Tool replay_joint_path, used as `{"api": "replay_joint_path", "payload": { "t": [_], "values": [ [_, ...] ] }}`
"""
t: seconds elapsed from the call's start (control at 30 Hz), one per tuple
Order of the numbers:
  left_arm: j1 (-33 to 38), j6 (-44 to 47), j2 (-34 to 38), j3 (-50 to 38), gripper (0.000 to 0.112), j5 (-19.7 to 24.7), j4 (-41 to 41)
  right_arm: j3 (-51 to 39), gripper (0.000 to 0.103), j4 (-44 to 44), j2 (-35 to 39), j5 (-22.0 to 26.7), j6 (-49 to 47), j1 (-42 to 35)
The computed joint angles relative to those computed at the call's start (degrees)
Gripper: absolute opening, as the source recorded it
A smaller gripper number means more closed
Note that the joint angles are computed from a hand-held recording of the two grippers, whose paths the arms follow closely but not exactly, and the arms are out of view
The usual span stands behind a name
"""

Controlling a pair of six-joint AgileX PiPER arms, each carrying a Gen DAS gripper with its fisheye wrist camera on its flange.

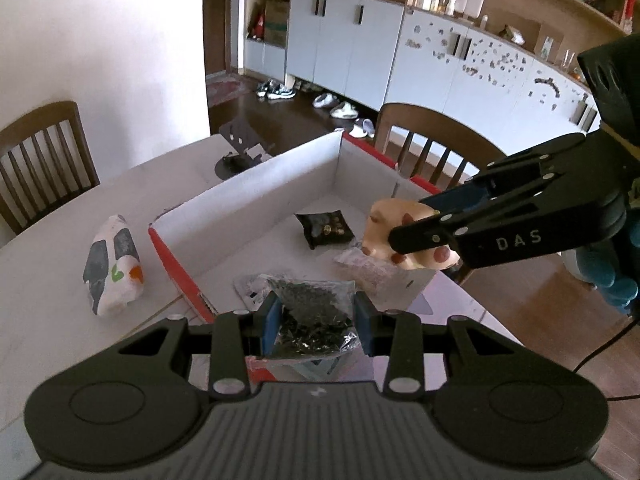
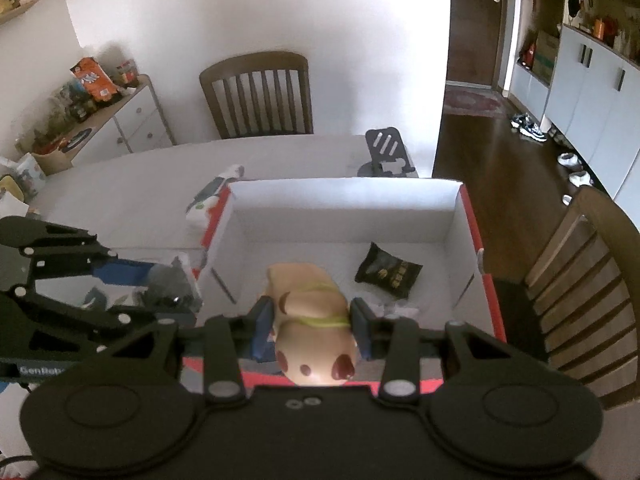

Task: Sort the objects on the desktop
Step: 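Lift the dark bag and toy and carry both over the shoebox, then lower the toy into the shoebox with the right tool while the left lowers the dark bag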

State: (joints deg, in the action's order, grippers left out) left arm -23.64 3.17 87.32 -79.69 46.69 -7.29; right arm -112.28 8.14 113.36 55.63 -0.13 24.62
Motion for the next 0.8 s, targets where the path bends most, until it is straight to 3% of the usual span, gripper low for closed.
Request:
{"api": "replay_joint_path", "payload": {
  "t": [0.5,0.8],
  "values": [
    [-1.73,-1.70,11.91,-11.62,0.038,5.20,4.64,-13.41,0.042,0.37,11.78,6.01,0.77,-2.21],
    [-1.15,-2.80,17.13,-16.10,0.038,8.15,4.10,-30.36,0.042,0.85,22.53,13.34,3.24,-1.97]
  ]
}}
